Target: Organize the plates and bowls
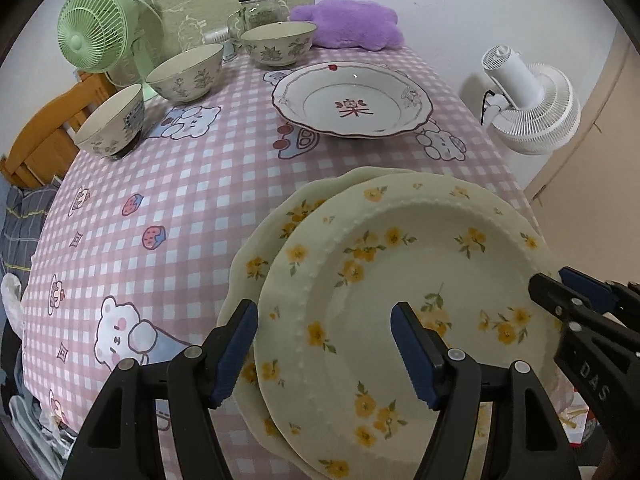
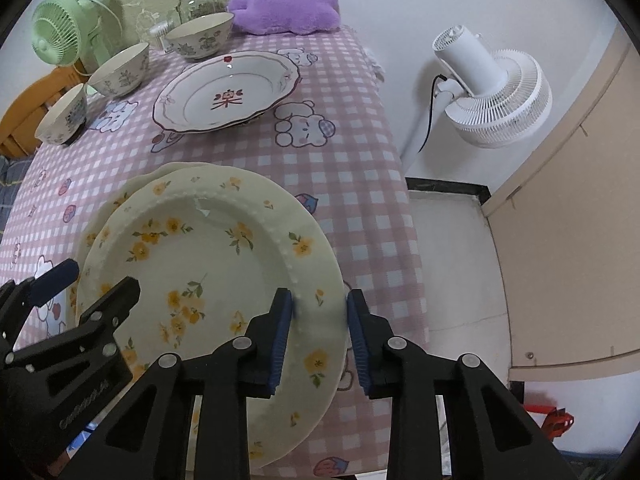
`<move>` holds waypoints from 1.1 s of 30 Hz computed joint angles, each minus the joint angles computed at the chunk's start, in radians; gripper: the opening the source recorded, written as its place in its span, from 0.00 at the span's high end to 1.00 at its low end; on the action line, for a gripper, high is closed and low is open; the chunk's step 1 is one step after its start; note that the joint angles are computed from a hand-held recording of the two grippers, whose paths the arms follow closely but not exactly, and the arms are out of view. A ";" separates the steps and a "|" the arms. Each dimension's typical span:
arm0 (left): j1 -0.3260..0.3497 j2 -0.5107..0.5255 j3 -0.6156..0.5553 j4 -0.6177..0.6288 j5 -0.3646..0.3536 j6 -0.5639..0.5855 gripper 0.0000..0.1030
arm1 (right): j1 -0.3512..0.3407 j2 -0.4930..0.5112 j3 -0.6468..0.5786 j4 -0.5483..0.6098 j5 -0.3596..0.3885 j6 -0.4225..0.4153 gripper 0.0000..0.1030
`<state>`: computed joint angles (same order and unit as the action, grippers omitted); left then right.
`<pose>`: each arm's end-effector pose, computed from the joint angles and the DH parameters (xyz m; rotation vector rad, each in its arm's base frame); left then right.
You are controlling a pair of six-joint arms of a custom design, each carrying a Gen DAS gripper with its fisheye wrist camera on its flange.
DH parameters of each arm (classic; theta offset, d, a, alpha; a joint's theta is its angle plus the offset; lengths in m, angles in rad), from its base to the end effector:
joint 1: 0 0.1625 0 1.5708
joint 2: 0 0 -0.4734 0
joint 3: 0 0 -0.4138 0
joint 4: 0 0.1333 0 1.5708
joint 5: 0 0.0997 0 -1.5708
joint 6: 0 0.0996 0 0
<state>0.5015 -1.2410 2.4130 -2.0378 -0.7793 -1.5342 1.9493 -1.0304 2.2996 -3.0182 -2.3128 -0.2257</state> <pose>-0.2040 -0.3447 0.1111 -0.1768 2.2060 -0.6671 0.2378 -0.4194 0.1187 0.6345 -2.3163 0.2851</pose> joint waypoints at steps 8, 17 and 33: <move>-0.009 -0.021 0.003 0.061 -0.005 -0.052 0.28 | 0.002 0.030 -0.011 0.003 0.012 0.008 0.69; -0.022 -0.018 -0.002 0.075 -0.016 -0.114 0.25 | -0.011 0.027 -0.014 0.005 0.045 -0.031 0.68; -0.062 -0.189 -0.012 0.227 0.060 -0.068 0.09 | 0.096 -0.012 -0.039 -0.031 0.097 0.062 0.38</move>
